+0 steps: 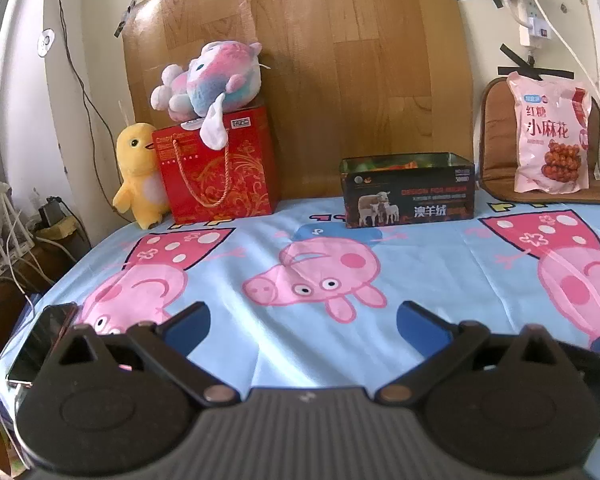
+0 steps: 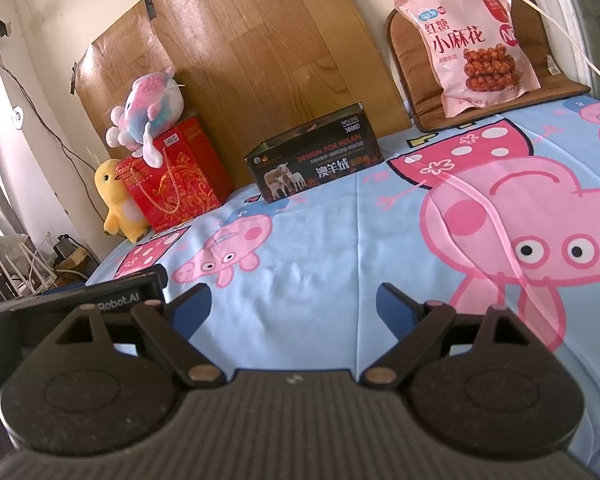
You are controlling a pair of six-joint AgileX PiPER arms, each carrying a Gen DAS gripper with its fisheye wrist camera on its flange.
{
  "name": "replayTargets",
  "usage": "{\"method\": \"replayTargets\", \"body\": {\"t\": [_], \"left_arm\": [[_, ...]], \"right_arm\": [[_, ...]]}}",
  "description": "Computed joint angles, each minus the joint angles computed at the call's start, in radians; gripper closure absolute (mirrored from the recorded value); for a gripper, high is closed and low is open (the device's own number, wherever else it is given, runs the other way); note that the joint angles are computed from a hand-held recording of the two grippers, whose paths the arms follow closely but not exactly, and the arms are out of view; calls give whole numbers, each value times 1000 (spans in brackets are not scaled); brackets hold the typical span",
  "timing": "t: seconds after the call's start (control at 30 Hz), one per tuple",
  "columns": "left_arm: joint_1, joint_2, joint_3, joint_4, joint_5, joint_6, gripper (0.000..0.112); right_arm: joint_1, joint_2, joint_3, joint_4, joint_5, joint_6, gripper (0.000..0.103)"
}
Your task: Organize snacks
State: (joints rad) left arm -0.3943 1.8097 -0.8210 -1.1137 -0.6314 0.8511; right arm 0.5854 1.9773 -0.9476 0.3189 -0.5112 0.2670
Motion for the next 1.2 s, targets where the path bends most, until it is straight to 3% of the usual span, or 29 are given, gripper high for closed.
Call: {"method": "replayTargets", "body": {"t": [1.2], "left_arm": [[-14,2,9,0,3,0,9]], "right_arm": [[2,3,-4,7,2,-4,12]]}}
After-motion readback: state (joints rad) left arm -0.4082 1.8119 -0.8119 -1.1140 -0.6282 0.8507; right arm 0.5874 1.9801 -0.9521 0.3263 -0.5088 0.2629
